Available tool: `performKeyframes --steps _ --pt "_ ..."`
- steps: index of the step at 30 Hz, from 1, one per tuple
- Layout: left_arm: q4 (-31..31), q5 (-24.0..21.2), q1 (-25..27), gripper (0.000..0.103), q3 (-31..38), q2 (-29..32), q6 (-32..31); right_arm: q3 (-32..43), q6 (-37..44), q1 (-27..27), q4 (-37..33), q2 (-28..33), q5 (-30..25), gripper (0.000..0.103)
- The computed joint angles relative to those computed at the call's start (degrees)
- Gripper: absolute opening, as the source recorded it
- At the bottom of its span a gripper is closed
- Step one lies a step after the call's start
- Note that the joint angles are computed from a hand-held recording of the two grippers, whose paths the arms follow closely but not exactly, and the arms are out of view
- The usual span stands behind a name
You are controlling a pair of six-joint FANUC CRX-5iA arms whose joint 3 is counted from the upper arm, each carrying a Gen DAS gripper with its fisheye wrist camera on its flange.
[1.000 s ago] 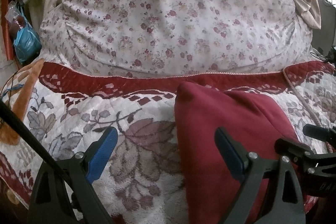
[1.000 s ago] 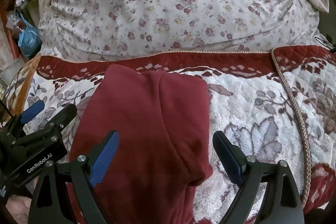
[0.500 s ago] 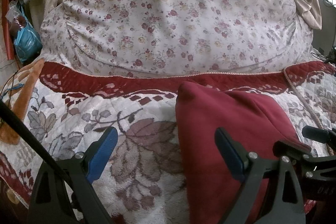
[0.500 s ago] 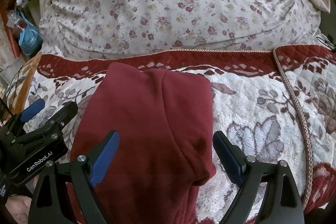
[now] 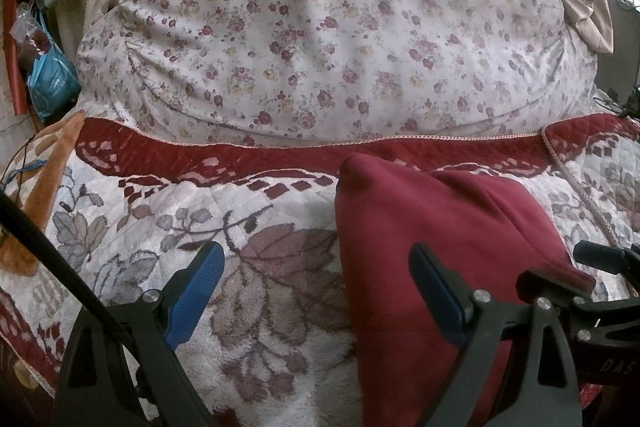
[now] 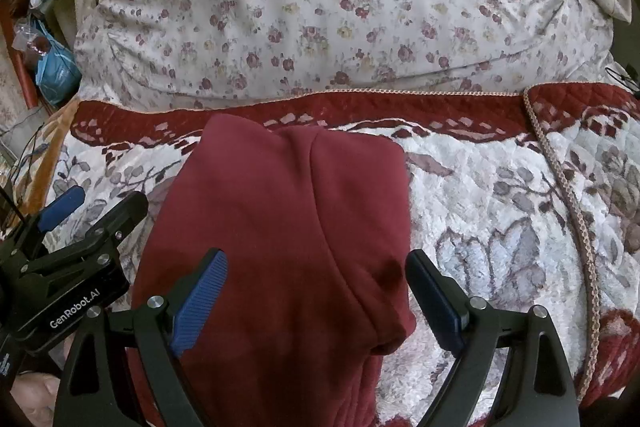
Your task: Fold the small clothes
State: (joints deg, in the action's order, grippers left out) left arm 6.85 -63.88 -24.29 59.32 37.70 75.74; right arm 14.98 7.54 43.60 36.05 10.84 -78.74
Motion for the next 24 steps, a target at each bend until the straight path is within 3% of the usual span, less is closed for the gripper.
performKeyframes --steps 18,24 --pt "0.1 -0.2 0.1 0.093 0.1 0.1 -0.3 1.2 0.8 0.0 -0.9 1.1 -0.2 0.094" --pt "1.0 1.6 0.7 0.093 -2.6 -1.2 -1.2 1.1 1.1 -0.1 -1.3 1.0 0.2 0.094"
